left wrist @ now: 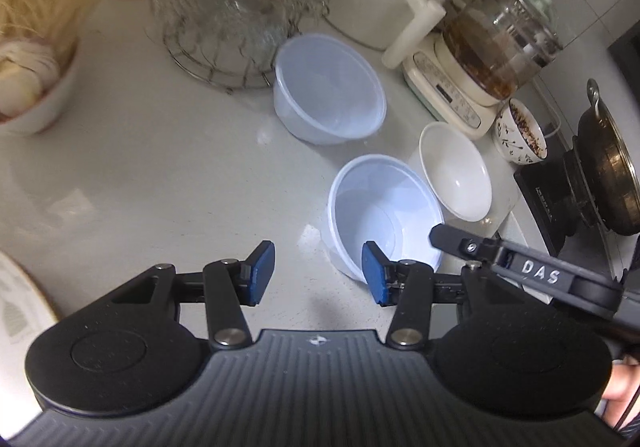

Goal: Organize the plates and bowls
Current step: 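Move both open grippers to the light blue plastic bowl on the counter, then close the left gripper on the blue bowl rim while the right gripper grips it too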

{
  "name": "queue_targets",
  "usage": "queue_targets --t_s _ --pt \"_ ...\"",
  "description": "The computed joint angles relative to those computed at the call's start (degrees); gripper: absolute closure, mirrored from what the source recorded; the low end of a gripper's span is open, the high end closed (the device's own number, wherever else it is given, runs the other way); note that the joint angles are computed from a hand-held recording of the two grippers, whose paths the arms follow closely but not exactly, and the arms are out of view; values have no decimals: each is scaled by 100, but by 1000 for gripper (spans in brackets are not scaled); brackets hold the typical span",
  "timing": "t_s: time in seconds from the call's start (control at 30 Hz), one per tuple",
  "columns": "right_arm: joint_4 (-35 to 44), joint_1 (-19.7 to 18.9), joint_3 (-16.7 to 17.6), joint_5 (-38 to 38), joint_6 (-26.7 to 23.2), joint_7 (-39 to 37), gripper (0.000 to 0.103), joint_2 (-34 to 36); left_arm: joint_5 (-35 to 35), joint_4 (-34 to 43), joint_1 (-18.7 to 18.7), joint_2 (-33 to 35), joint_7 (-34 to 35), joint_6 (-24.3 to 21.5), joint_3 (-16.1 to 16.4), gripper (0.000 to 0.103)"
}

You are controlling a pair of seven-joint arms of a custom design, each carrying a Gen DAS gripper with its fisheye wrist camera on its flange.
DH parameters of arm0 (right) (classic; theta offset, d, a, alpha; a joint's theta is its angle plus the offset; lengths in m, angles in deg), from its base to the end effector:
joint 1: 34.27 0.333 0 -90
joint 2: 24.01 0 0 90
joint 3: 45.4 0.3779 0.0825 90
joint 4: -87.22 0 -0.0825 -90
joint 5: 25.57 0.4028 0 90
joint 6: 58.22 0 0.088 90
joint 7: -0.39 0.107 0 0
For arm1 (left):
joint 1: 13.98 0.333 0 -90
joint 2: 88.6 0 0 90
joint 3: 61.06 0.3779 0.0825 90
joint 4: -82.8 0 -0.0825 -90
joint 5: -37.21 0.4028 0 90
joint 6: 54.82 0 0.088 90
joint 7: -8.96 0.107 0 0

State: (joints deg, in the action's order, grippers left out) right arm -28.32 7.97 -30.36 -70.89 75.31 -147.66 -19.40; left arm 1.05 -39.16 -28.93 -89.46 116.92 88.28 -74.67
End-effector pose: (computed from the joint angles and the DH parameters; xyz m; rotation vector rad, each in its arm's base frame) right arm 0.3457 0.5086 0.4941 -1.1346 2.2607 -0.3601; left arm 0.5157 -0.2773 0.5072 1.6311 -2.3922 0.8649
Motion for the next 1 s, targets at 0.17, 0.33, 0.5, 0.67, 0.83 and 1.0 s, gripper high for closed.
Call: queue_targets --t_s 0.17,0.33,0.5,0.67,0.83,1.0 --pt "-159 -59 -32 82 195 34 51 8 -160 197 -37 310 131 -51 -34 61" --pt "-230 -118 -63 136 408 -52 60 53 -209 290 -97 482 75 125 -74 74" --pt "-226 -154 -89 283 498 -200 73 111 -128 348 -124 584 -80 148 -81 88" --pt "-283 -193 -120 354 658 -302 84 113 -59 365 -145 634 -128 182 -94 94" --pt "-337 -200 -119 309 723 -327 85 50 -115 354 -151 595 -98 219 -106 96" --pt "-393 -220 -102 236 817 -393 85 -44 -220 258 -134 442 -87 281 -93 96"
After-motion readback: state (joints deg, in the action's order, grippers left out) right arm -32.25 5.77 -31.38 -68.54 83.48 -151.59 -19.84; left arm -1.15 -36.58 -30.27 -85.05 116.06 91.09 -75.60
